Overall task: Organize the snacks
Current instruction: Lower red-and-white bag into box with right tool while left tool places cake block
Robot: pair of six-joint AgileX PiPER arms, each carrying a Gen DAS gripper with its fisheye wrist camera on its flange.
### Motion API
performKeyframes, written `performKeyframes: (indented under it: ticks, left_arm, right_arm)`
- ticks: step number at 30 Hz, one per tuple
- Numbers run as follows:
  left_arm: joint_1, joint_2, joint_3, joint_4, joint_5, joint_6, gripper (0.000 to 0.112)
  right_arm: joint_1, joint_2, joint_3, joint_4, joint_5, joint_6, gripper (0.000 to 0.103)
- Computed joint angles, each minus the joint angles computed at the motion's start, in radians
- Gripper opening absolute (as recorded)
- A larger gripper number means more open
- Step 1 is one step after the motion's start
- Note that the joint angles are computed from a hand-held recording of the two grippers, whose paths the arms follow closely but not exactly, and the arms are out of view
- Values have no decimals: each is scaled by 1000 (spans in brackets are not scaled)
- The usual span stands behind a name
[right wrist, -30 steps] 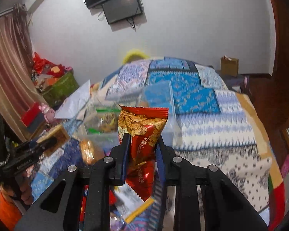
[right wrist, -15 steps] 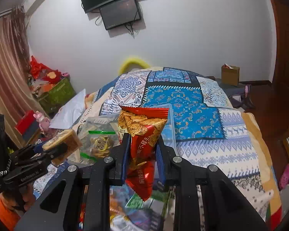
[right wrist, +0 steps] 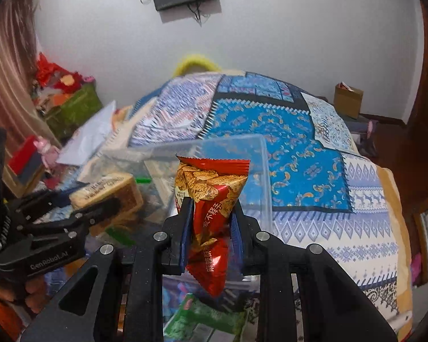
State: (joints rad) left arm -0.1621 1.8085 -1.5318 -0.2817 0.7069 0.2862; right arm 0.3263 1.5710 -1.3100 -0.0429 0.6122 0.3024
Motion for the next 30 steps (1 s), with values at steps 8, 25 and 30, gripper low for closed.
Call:
performKeyframes:
  ticks: [8, 25, 30]
  left_arm:
    - [-30, 67, -50, 46, 50, -23, 54]
    - [-24, -76, 34, 46, 37, -30, 64]
    - [-4, -167, 96, 40, 17, -11, 70]
  right_arm:
    - [-42, 41, -21, 141, 15, -117, 23]
    - [-1, -35, 17, -64, 37, 68, 60]
    - [15, -106, 31, -99, 54, 103, 63]
